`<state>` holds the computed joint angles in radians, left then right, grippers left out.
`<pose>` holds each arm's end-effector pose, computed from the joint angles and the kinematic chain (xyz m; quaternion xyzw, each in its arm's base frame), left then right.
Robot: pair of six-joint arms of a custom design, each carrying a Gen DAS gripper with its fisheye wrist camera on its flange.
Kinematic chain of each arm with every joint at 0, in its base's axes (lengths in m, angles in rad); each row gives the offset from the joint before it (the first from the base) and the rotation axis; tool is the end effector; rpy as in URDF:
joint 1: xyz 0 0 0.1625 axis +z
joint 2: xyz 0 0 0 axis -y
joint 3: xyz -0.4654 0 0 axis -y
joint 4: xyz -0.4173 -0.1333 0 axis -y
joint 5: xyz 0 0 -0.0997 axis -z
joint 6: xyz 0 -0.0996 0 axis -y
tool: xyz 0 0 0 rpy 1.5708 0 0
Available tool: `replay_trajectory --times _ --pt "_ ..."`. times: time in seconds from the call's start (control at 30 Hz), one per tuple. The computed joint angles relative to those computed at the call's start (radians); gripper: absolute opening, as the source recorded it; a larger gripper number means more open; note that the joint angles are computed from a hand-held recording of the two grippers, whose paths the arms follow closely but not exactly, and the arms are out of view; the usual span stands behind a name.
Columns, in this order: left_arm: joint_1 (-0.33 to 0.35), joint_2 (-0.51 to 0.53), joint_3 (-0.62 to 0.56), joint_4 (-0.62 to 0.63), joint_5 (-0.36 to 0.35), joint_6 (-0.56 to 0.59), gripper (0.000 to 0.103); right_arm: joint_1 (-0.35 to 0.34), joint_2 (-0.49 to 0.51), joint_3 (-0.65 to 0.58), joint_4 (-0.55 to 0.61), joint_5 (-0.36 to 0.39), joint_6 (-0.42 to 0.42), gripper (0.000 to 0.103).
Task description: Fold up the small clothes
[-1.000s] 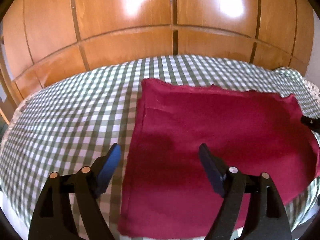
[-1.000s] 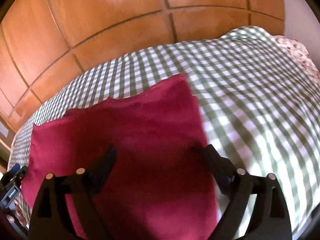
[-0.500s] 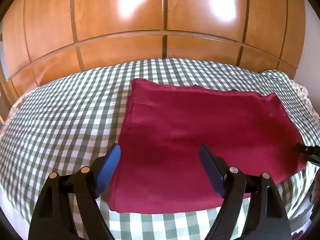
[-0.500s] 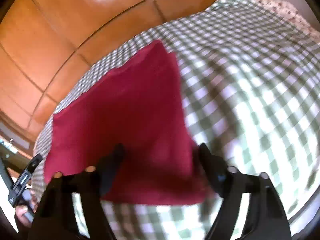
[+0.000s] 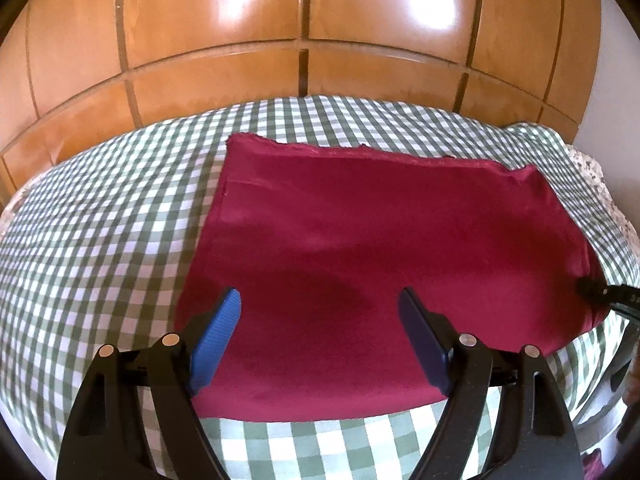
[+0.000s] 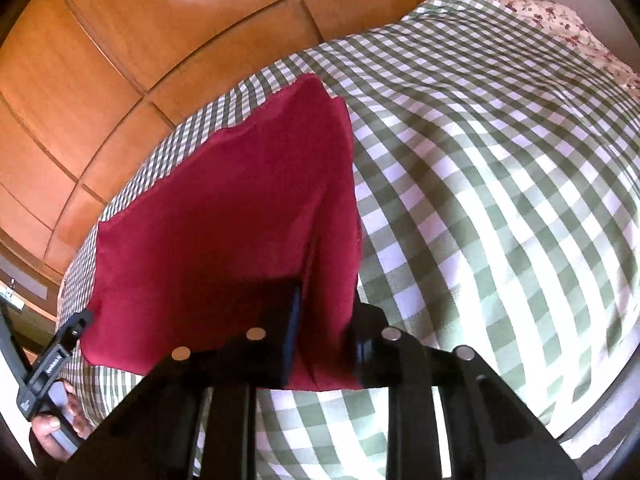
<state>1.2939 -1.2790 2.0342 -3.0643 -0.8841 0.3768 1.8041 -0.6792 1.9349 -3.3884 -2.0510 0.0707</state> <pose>0.0350 -0.5956 0.3323 0.1669 0.8707 -0.3237 0.3305 0.2289 -0.5858 0.0365 0.0101 -0.9355 0.3008 0.1851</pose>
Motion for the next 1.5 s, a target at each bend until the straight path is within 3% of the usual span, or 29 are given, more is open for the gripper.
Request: replay_trajectory --times 0.03,0.07,0.17,0.2,0.33,0.37,0.4,0.47,0.5,0.7,0.83,0.97,1.13,1.2,1.23,1.37,1.5 --pt "0.002 0.003 -0.002 0.001 -0.003 0.002 0.080 0.000 0.001 -0.006 0.014 -0.011 0.007 0.026" --pt "0.003 0.006 -0.005 0.005 -0.007 0.005 0.080 -0.002 0.002 -0.010 0.021 -0.022 0.017 0.040" --pt "0.007 0.009 -0.009 0.006 -0.018 0.017 0.080 -0.008 -0.005 -0.002 0.027 -0.019 0.032 0.048" --pt "0.009 0.011 -0.011 0.008 -0.023 0.022 0.080 -0.009 -0.010 0.004 0.031 -0.018 0.031 0.061" --pt "0.023 0.027 -0.032 0.044 -0.038 0.022 0.080 -0.010 -0.010 0.009 0.057 -0.019 0.009 0.064" --pt "0.027 0.033 -0.038 0.053 -0.040 0.019 0.080 -0.007 -0.007 0.007 0.057 -0.027 0.010 0.060" --pt "0.030 0.038 -0.041 0.055 -0.041 0.018 0.080 -0.007 -0.007 0.005 0.064 -0.015 0.012 0.047" --pt "0.035 0.043 -0.044 0.060 -0.044 0.012 0.080 0.006 0.001 -0.010 0.080 -0.031 0.010 0.033" --pt "0.039 0.045 -0.048 0.064 -0.049 0.010 0.080 0.010 0.002 -0.015 0.087 -0.031 0.004 0.022" --pt "0.053 0.038 -0.058 0.090 -0.086 -0.006 0.080 0.043 -0.003 -0.033 0.083 -0.009 -0.013 0.016" --pt "0.077 -0.001 -0.080 0.180 -0.191 -0.072 0.076 0.080 0.000 -0.058 0.077 0.030 -0.048 0.015" --pt "0.126 -0.044 -0.134 0.316 -0.398 -0.150 0.069 0.119 0.030 -0.118 0.109 0.080 -0.095 0.014" --pt "0.169 -0.064 -0.178 0.395 -0.637 -0.171 0.070 0.155 0.089 -0.192 0.165 0.145 -0.151 0.013" --pt "0.178 -0.059 -0.201 0.434 -0.706 -0.177 0.078 0.169 0.117 -0.220 0.192 0.156 -0.180 0.012" --pt "0.182 -0.054 -0.212 0.444 -0.734 -0.184 0.083 0.176 0.134 -0.235 0.210 0.167 -0.195 0.012" --pt "0.192 -0.003 -0.296 0.558 -0.844 -0.201 0.086 0.197 0.182 -0.275 0.259 0.176 -0.251 0.012" --pt "0.190 0.061 -0.364 0.629 -0.858 -0.218 0.088 0.207 0.216 -0.300 0.278 0.179 -0.283 0.012"
